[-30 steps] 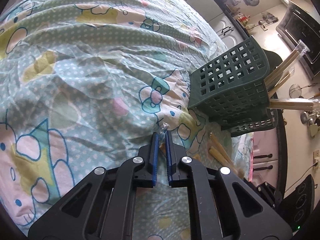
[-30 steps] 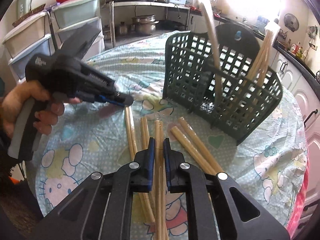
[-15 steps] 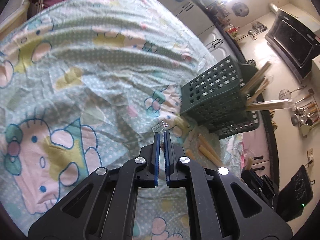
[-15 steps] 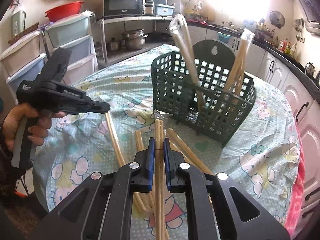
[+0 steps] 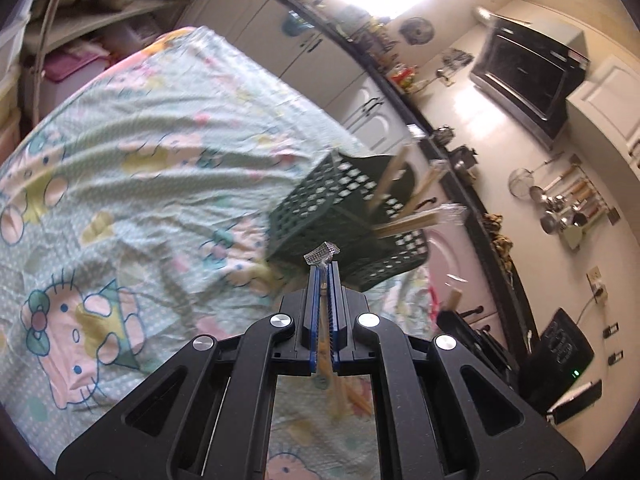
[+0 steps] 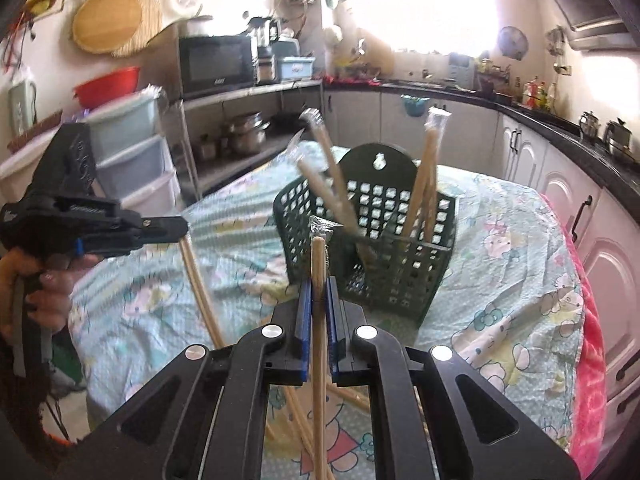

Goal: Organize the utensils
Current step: 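Lift the wooden chopstick upright with the left tool above the caddy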

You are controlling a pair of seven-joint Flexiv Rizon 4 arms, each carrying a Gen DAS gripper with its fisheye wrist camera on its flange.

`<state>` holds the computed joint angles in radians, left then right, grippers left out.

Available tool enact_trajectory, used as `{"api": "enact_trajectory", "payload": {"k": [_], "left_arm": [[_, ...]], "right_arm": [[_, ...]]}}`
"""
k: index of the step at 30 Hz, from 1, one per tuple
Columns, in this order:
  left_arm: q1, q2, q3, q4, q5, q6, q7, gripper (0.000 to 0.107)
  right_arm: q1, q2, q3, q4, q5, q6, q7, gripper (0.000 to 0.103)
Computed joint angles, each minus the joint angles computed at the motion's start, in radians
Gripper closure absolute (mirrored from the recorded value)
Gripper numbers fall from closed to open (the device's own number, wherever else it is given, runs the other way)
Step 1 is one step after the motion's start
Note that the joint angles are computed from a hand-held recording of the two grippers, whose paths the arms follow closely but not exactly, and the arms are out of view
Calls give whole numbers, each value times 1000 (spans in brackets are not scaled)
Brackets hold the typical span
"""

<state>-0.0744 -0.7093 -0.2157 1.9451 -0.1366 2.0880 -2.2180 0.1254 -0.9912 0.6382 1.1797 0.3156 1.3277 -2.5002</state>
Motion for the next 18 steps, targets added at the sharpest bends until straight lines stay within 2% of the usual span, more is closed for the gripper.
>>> {"api": "enact_trajectory", "payload": {"k": [18], "left_arm": [[-64, 41, 24, -83, -12, -28, 124, 105]], "right_arm": [[-48, -9, 85, -63, 92, 32, -66, 97]]}}
